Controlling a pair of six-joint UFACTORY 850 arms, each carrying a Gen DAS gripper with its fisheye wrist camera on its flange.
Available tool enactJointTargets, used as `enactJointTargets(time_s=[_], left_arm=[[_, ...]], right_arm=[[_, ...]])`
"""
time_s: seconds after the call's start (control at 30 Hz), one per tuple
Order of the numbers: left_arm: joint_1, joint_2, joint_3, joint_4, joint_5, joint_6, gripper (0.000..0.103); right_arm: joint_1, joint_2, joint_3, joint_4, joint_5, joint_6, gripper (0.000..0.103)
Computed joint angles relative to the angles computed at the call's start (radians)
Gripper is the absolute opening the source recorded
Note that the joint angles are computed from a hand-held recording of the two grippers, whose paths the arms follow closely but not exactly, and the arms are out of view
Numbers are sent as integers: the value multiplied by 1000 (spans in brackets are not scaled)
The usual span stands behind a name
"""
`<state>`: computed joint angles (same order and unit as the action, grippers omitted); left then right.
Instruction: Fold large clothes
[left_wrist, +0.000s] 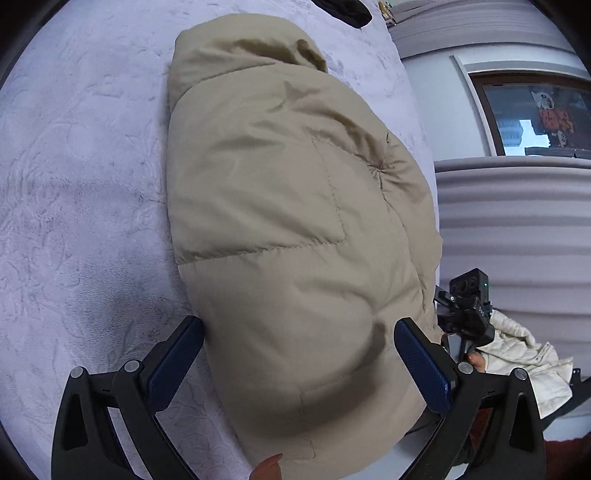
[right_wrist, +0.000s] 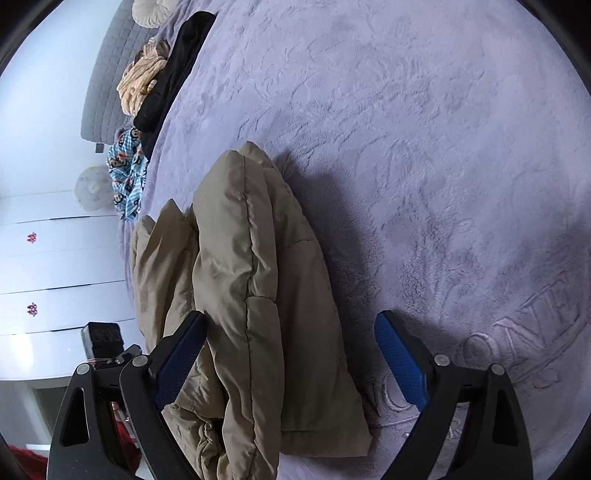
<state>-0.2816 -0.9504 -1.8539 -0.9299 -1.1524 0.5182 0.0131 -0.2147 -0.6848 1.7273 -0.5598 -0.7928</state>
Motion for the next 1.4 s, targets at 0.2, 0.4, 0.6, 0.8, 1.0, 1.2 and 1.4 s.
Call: enactJointTargets(time_s=[0.2, 0.4, 0.6, 0.8, 1.0, 1.2, 1.4], left_arm=[[9, -40, 5, -77, -55, 19, 103], [6, -85, -37, -76, -67, 47, 103], [-21, -108, -80, -56, -44, 31, 103], [-31, -81, -9, -94, -28, -5, 103], [-82, 29, 58, 66, 138, -12, 92], [-108, 117, 130, 111, 241, 21, 75], [-104, 184, 167, 137, 310, 86, 73]], right_arm=[[-34, -91, -13, 139, -156, -139, 103], [-34, -160, -52, 268, -336, -261, 103], [2, -213, -187, 14, -246, -148, 103], [49, -291, -323, -182, -192, 3, 103], [78, -312, -388, -321, -125, 223, 103], [104, -280, -373, -242, -76, 234, 76], [143, -236, -357, -94, -40, 142, 57]])
